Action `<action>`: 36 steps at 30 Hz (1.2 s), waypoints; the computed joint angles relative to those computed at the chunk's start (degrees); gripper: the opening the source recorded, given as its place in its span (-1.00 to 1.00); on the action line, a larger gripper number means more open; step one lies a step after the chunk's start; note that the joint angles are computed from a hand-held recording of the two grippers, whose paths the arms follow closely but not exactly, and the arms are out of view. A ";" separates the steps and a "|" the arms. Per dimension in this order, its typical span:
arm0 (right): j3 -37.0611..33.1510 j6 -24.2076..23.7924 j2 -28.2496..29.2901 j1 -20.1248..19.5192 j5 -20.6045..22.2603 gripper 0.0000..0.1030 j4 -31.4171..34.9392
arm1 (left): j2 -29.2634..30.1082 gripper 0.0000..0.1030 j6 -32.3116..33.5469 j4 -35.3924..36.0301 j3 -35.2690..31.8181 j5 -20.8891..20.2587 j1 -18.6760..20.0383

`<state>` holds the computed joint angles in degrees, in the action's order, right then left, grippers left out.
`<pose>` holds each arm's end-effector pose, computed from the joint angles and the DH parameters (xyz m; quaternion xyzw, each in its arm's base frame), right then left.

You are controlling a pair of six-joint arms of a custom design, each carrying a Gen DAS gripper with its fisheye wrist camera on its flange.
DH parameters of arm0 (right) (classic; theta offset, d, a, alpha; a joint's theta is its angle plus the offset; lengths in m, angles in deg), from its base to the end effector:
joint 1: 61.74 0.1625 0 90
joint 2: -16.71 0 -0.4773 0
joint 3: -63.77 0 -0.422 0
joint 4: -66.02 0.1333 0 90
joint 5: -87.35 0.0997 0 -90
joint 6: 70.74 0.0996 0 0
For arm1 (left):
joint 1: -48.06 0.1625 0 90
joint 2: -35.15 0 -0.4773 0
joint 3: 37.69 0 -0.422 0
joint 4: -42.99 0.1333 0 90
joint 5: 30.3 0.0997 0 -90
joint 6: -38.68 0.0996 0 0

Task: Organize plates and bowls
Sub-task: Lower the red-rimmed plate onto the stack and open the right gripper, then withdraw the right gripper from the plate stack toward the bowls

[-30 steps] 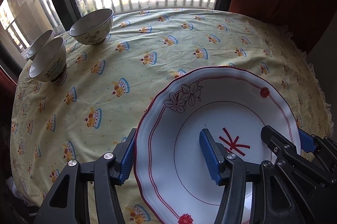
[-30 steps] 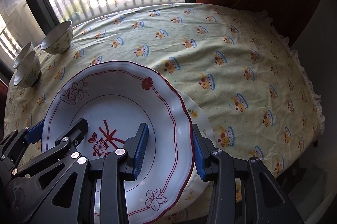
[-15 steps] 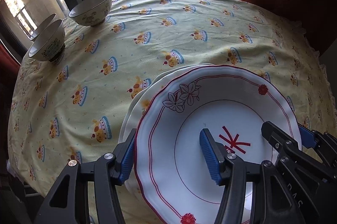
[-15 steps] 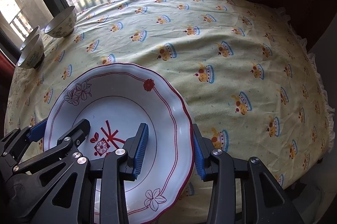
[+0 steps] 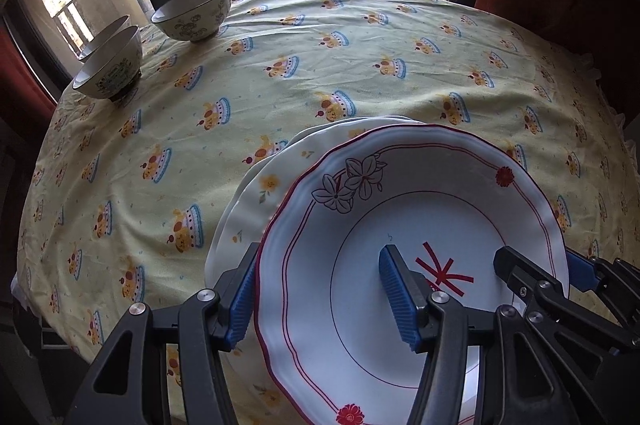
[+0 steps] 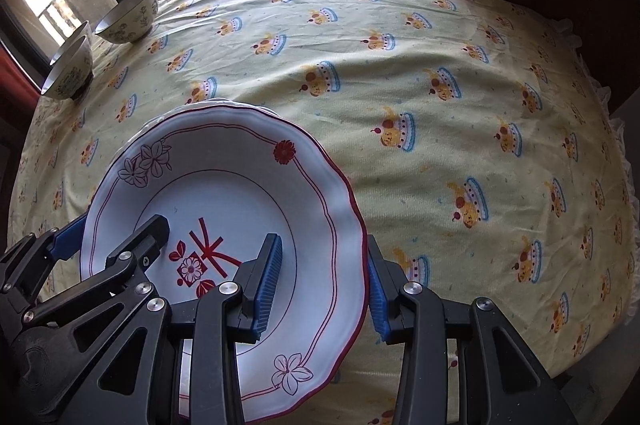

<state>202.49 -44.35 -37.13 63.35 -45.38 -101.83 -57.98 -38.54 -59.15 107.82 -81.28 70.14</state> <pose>0.2891 -0.2971 0.0427 0.0928 -0.9252 0.1368 0.3417 -0.1651 -0.2785 0.1814 0.0428 0.8915 -0.2021 0.4033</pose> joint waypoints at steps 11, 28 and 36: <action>0.41 -1.13 -2.27 -0.20 0.56 -0.14 -0.39 | 0.97 0.14 -4.01 3.64 -0.15 1.52 -1.26; -0.52 -4.24 -0.65 -0.69 1.43 -0.60 -2.56 | 1.07 0.18 -6.43 6.31 -0.74 2.58 -0.20; -1.02 -5.18 -0.38 -0.80 2.34 -0.60 -2.08 | 0.16 0.60 -4.09 4.21 -0.23 1.52 0.20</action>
